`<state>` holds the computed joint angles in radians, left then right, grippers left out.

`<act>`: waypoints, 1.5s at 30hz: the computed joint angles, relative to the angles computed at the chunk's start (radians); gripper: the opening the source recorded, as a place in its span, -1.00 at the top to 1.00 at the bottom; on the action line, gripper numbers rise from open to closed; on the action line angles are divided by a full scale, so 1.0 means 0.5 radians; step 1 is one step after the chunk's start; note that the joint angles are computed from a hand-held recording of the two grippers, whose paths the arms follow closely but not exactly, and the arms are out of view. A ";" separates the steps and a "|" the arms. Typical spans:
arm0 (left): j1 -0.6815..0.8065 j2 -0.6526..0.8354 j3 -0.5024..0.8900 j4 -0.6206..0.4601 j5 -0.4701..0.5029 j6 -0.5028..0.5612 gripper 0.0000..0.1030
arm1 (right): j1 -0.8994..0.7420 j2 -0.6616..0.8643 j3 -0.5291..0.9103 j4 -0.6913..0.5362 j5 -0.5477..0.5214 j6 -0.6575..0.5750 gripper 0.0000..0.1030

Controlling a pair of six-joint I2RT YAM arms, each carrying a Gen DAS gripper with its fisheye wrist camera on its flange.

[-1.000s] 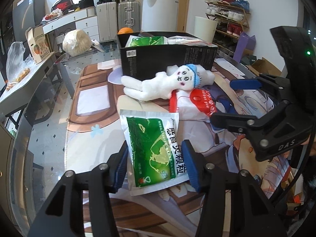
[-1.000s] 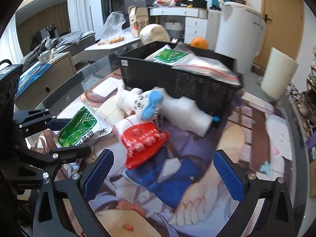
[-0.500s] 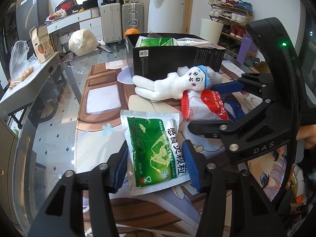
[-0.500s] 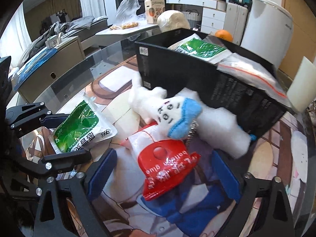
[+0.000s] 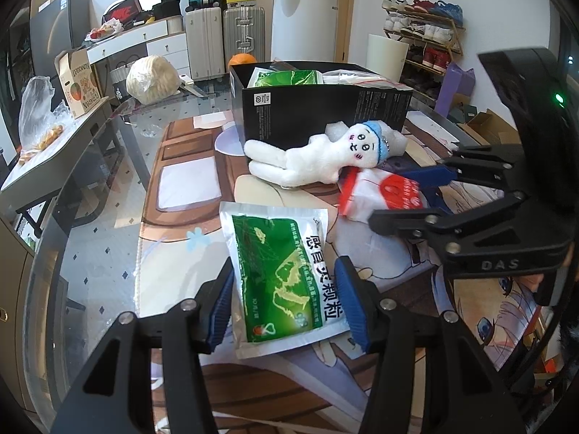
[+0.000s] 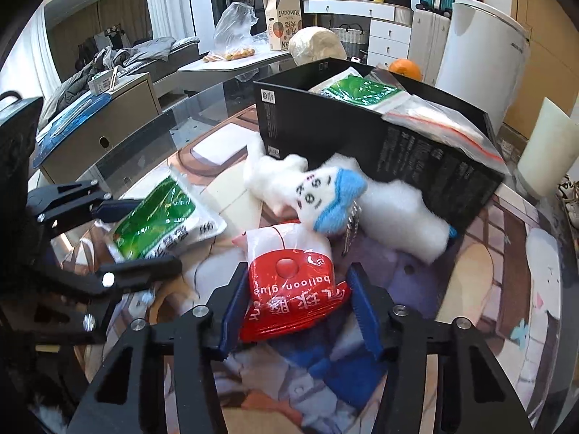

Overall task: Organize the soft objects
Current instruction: 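Lift the green packet and red bag off the mat with both tools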

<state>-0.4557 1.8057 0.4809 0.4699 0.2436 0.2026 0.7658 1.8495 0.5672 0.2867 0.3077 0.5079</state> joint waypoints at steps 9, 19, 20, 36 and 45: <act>0.002 0.003 -0.014 0.035 0.017 -0.026 0.01 | 0.125 -0.144 -0.246 0.109 0.083 0.169 0.09; 0.014 -0.029 -0.028 0.028 0.071 -0.045 0.09 | 0.272 -0.342 -0.414 0.136 0.216 0.288 0.10; 0.015 -0.035 -0.029 0.026 0.082 -0.049 0.09 | 0.279 -0.368 -0.430 0.131 0.228 0.294 0.10; -0.145 0.012 0.008 0.027 -0.177 -0.028 0.05 | 0.309 -0.511 -0.505 0.080 0.302 0.328 0.10; -0.073 -0.011 0.019 -0.023 -0.027 -0.016 0.54 | 0.340 -0.560 -0.526 0.070 0.354 0.344 0.10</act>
